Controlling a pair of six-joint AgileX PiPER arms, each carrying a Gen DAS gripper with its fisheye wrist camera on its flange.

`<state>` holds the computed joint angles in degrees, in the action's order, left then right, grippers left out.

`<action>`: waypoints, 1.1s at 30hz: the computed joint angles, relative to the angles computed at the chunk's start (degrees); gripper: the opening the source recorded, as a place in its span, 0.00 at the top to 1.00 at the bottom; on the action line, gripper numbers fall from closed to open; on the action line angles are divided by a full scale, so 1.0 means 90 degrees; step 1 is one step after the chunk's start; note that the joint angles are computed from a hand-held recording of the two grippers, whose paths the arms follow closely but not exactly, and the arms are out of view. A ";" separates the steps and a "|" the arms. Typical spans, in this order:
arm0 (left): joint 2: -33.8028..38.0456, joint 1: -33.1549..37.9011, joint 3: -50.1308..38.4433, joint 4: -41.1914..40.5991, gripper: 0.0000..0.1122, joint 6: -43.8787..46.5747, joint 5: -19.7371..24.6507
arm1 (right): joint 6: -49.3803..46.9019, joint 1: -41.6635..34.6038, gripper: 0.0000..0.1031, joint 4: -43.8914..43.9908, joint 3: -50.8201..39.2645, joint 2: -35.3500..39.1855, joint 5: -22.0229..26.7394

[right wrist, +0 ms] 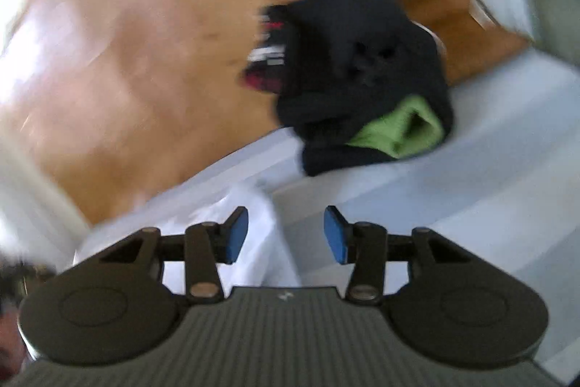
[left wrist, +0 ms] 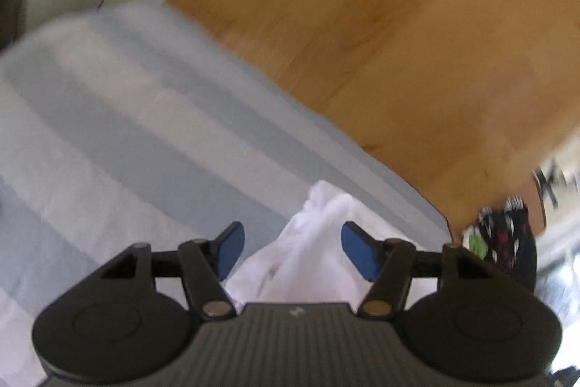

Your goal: Fold small clothes

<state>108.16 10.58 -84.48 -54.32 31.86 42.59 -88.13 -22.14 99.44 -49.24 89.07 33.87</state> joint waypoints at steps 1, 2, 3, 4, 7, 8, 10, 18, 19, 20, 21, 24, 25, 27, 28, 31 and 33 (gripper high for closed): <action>-0.0159 -0.0088 0.0188 -0.0113 0.45 0.0465 -0.0107 | -0.0035 0.0097 0.52 -0.0192 0.0016 -0.0067 0.0054; -0.0203 -0.0194 0.0182 -0.0100 0.45 0.0676 -0.0132 | 0.0185 0.0218 0.52 -0.0540 -0.0045 -0.0071 0.0156; -0.0263 -0.0307 0.0205 -0.0093 0.45 0.0859 -0.0101 | 0.0593 0.0332 0.52 -0.0882 -0.0198 0.0007 0.0312; -0.0303 -0.0438 0.0190 -0.0131 0.47 0.1090 0.0014 | 0.0980 0.0430 0.52 -0.1123 -0.0396 0.0151 0.0537; -0.0425 -0.0868 0.0103 -0.0070 0.49 0.1464 0.0299 | 0.2179 0.0847 0.53 -0.1936 -0.0966 0.0584 0.0853; -0.0474 -0.1064 0.0130 -0.0012 0.50 0.1622 0.0297 | 0.2680 0.0969 0.53 -0.2317 -0.1253 0.0805 0.0950; -0.0597 -0.1533 0.0329 0.0114 0.50 0.2219 -0.0144 | 0.3542 0.1080 0.56 -0.2887 -0.1745 0.1203 0.1169; -0.0357 -0.2236 0.0668 0.0352 0.29 0.4294 -0.0653 | 0.4252 0.1093 0.97 -0.2759 -0.2451 0.1933 0.1578; -0.0310 -0.2220 0.0636 0.0544 0.29 0.4211 -0.0586 | 0.4112 0.1145 0.97 -0.2520 -0.2433 0.1893 0.1546; -0.0257 -0.2243 0.0609 0.0692 0.32 0.4132 -0.0574 | 0.3879 0.1107 0.97 -0.2243 -0.2369 0.1824 0.1571; -0.0179 -0.2252 0.0539 0.0809 0.35 0.4071 -0.0552 | 0.3656 0.1056 0.97 -0.1954 -0.2324 0.1770 0.1608; 0.0046 -0.2216 0.0203 0.1084 0.81 0.3691 -0.0462 | 0.2990 0.0977 0.97 -0.0944 -0.2285 0.1718 0.1519; 0.0191 -0.2174 -0.0082 0.1158 0.93 0.3328 -0.0321 | 0.2879 0.1023 0.97 -0.0723 -0.2341 0.1740 0.1321; 0.0549 -0.1986 -0.0703 0.1084 0.93 0.2409 -0.0012 | 0.2600 0.1230 0.93 -0.0491 -0.2436 0.1789 0.0631; 0.0706 -0.1920 -0.0932 0.1027 0.94 0.1915 -0.0040 | 0.2504 0.1379 0.91 -0.0568 -0.2499 0.1822 0.0174; 0.0803 -0.1802 -0.0872 0.0766 0.89 0.1058 -0.0742 | 0.2765 0.1557 0.71 -0.1319 -0.2452 0.1822 -0.0558; 0.0864 -0.1531 -0.0884 0.0284 0.75 0.0991 -0.0488 | 0.2327 0.1291 0.70 -0.0975 -0.1974 0.1591 -0.0253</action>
<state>115.94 -3.20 -92.43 -51.77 40.78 38.20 -67.19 -10.52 90.66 -67.01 103.39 31.60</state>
